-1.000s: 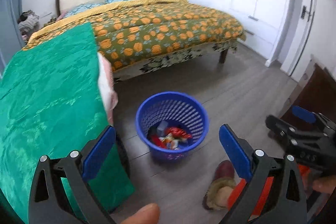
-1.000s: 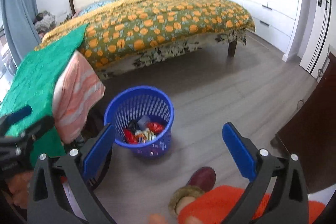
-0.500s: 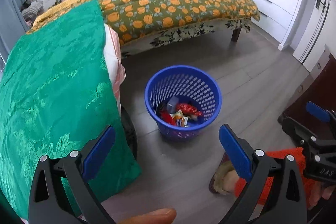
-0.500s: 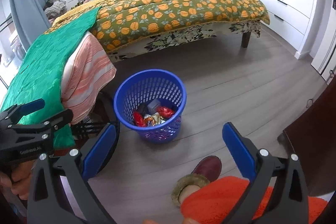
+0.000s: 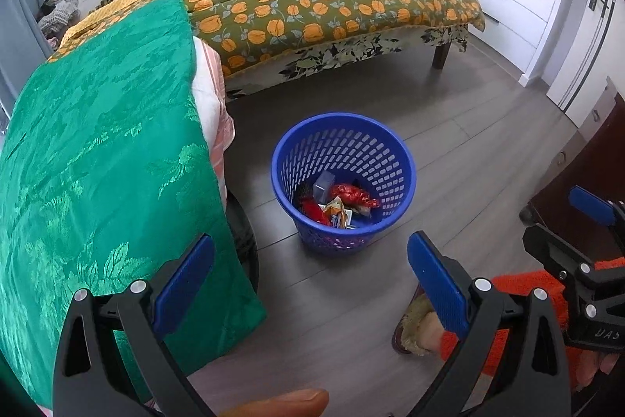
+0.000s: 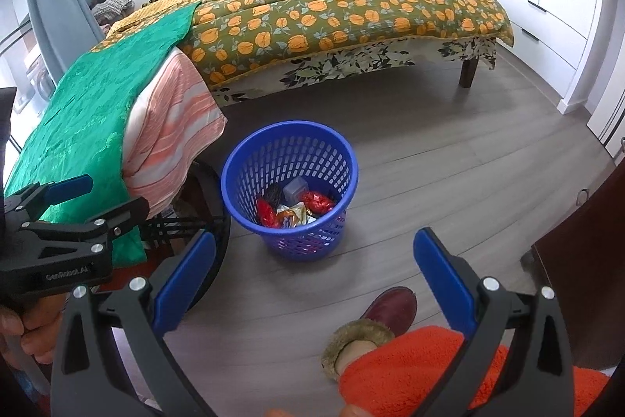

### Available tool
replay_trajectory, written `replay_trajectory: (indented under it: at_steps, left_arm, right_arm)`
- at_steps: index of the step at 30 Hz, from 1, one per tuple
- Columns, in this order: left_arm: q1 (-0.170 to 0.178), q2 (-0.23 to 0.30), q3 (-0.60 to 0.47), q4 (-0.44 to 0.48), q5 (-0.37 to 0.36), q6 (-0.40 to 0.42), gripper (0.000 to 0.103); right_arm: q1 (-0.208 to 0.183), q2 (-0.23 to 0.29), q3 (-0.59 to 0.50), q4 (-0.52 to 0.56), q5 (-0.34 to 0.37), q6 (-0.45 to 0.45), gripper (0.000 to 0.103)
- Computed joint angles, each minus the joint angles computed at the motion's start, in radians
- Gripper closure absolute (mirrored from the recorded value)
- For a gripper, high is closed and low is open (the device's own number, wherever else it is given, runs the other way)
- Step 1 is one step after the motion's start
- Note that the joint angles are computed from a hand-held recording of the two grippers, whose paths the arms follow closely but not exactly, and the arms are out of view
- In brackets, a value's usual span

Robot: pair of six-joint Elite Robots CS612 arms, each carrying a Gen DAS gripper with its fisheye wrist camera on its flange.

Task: Collect trash

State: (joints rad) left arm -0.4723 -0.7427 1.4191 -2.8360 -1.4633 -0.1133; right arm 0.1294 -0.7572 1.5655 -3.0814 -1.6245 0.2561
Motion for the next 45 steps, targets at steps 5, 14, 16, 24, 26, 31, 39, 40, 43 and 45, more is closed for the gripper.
replay_trajectory:
  at_steps: [5, 14, 16, 24, 26, 31, 39, 40, 43, 45]
  left_arm:
    - [0.001, 0.002, -0.004, 0.006, 0.004, 0.0, 0.005]
    - [0.001, 0.004, -0.006, 0.009, 0.008, 0.004, 0.005]
    - [0.001, 0.004, -0.006, 0.01, 0.01, 0.005, 0.005]
    - [0.002, 0.005, -0.006, 0.01, 0.01, 0.006, 0.005]
    - [0.002, 0.005, -0.006, 0.01, 0.01, 0.007, 0.005]
    - [0.004, 0.006, -0.006, 0.01, 0.008, 0.005, 0.005]
    - [0.0, 0.0, 0.015, -0.046, 0.033, 0.004, 0.005]
    - [0.0, -0.001, 0.016, -0.047, 0.034, 0.005, 0.005]
    - [0.005, -0.002, 0.004, -0.006, 0.002, 0.006, 0.005]
    - [0.002, -0.003, 0.007, -0.011, 0.015, 0.008, 0.005]
  right_arm:
    - [0.0, 0.001, -0.001, 0.004, 0.003, -0.007, 0.005]
    - [0.001, 0.002, -0.001, 0.005, 0.004, -0.009, 0.005]
    - [0.002, 0.002, -0.001, 0.004, 0.003, -0.01, 0.005]
    - [0.003, 0.002, -0.002, 0.007, 0.0, -0.01, 0.005]
    - [0.003, 0.002, -0.003, 0.007, 0.0, -0.01, 0.005]
    - [0.004, 0.003, -0.003, 0.009, -0.001, -0.011, 0.005]
    - [0.002, 0.003, -0.002, 0.007, 0.001, -0.013, 0.005]
    - [0.001, 0.003, 0.0, 0.006, 0.001, -0.013, 0.005]
    - [0.0, 0.002, 0.001, 0.009, -0.002, -0.014, 0.005]
    - [-0.002, 0.001, 0.004, 0.007, -0.001, -0.012, 0.005]
